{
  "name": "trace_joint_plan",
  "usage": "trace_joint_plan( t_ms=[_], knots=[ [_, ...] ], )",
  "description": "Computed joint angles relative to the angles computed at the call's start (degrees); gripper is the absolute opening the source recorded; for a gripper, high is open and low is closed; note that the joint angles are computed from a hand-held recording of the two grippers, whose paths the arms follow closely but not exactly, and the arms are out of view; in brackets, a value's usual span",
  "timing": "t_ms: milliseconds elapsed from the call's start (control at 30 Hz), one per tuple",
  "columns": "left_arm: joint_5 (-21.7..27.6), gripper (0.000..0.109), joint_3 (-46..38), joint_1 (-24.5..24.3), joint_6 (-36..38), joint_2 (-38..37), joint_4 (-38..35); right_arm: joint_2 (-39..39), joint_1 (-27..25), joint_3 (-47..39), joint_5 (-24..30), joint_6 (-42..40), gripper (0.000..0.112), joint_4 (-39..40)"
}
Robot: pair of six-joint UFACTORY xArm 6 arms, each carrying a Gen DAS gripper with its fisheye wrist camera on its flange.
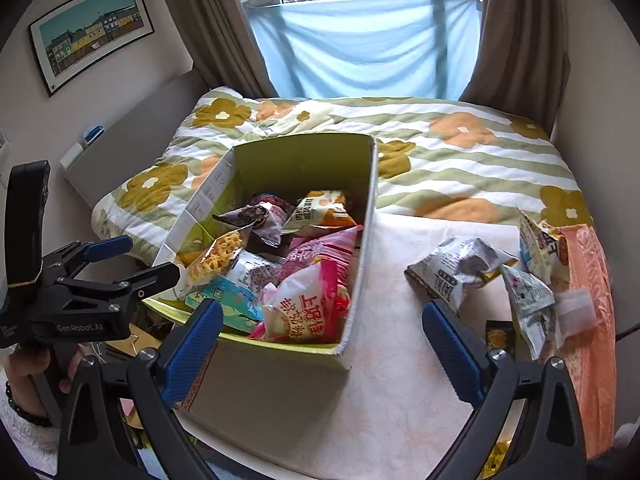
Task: Organize snacks
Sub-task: 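Move both tools back toward the remaining snacks on the board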
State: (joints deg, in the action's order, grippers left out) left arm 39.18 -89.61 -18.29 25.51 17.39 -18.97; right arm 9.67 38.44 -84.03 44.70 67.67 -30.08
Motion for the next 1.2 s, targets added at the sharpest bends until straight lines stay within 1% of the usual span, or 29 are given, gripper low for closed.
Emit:
trace_joint_plan(
  t_ms=[167,267,433,567,667,733,867,967,1067,1200],
  knots=[
    [-0.12,0.103,1.12,-3.14,1.3,-1.16,-1.32,-7.19,0.5,7.44,3.14,5.19,0.099,-3.01],
    [-0.13,0.103,0.73,-5.51,0.58,-0.96,-0.81,-12.27,0.27,12.84,4.0,7.27,0.1,-3.42],
    [-0.41,0.103,-0.6,-10.18,-3.95,0.11,0.62,-21.28,-0.86,22.4,5.19,8.18,0.1,-2.1],
    [1.01,0.103,-2.83,-14.26,-9.44,1.87,3.16,-27.91,-2.44,29.53,4.75,6.06,0.099,2.11],
    [1.39,0.103,-4.51,-17.4,-14.11,3.58,6.56,-33.01,-3.7,34.66,5.06,2.48,0.1,5.36],
    [2.04,0.103,-6.0,-19.21,-17.27,4.97,8.52,-36.31,-4.95,38.3,4.32,-0.64,0.1,7.92],
    [3.33,0.103,-8.12,-22.12,-23.01,7.16,12.33,-40.64,-6.44,43.55,3.61,-9.88,0.1,13.08],
    [4.39,0.103,-8.7,-23.72,-26.11,8.11,14.6,-43.06,-7.35,46.65,5.32,-18.89,0.1,17.15],
    [5.57,0.103,-9.5,-24.58,-27.43,9.19,15.28,-45.04,-8.73,49.46,6.95,-27.93,0.1,21.64],
    [7.51,0.103,-12.97,-25.4,-28.13,12.42,15.52,-44.65,-8.54,50.33,10.48,-36.42,0.1,21.24]
  ],
)
